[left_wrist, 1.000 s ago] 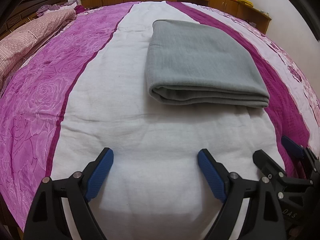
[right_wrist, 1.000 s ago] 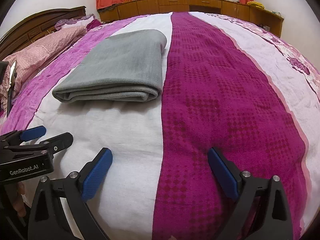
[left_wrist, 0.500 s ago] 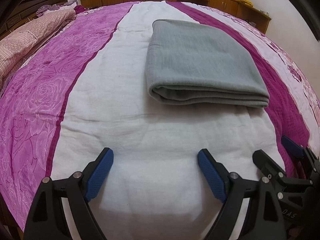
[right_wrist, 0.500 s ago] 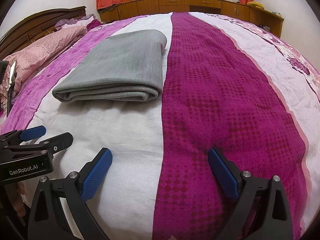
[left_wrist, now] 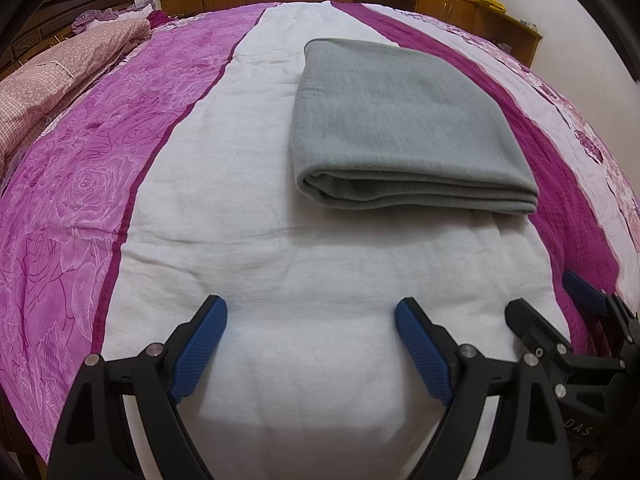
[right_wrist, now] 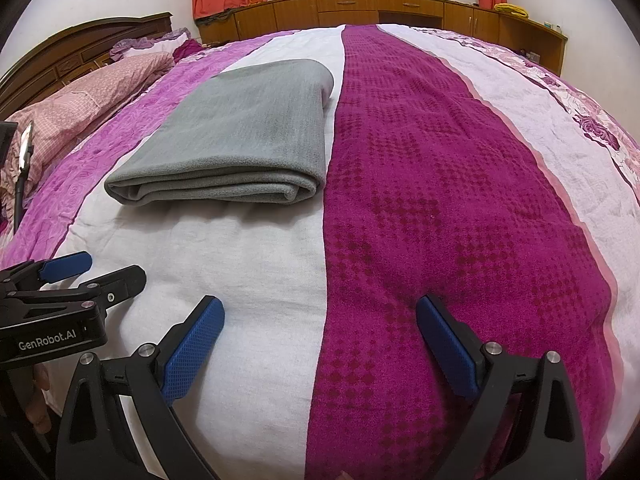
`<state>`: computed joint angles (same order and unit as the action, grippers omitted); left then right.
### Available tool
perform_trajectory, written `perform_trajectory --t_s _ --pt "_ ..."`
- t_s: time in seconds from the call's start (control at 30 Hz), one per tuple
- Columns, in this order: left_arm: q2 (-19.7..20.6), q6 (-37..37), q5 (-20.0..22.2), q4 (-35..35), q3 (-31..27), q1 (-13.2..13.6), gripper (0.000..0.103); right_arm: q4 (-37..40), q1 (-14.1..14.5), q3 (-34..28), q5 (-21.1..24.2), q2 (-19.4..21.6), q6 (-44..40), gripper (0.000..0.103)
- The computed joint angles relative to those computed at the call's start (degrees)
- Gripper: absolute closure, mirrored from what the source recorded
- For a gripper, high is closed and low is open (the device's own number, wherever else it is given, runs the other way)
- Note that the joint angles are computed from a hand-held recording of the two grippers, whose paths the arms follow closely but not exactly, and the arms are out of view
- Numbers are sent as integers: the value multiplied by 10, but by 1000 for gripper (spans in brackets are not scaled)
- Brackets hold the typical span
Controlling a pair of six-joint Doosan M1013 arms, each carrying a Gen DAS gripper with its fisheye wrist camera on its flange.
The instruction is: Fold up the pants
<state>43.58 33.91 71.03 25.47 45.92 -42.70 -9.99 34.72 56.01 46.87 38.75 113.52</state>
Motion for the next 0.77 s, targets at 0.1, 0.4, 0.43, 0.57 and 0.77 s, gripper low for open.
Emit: perform_trajectory --t_s 0.1,0.4,0.43,0.57,0.77 --pt "0 0 0 0 -1 0 13 0 0 0 0 0 0 9" --pt "1 0 1 0 -1 0 13 0 0 0 0 0 1 9" --pt "1 0 2 -1 -2 0 13 0 0 0 0 0 1 9" --pt "2 1 4 -3 -4 -1 13 0 0 0 0 0 1 9" --pt "3 1 4 -4 -5 -1 13 1 0 0 -1 0 1 9"
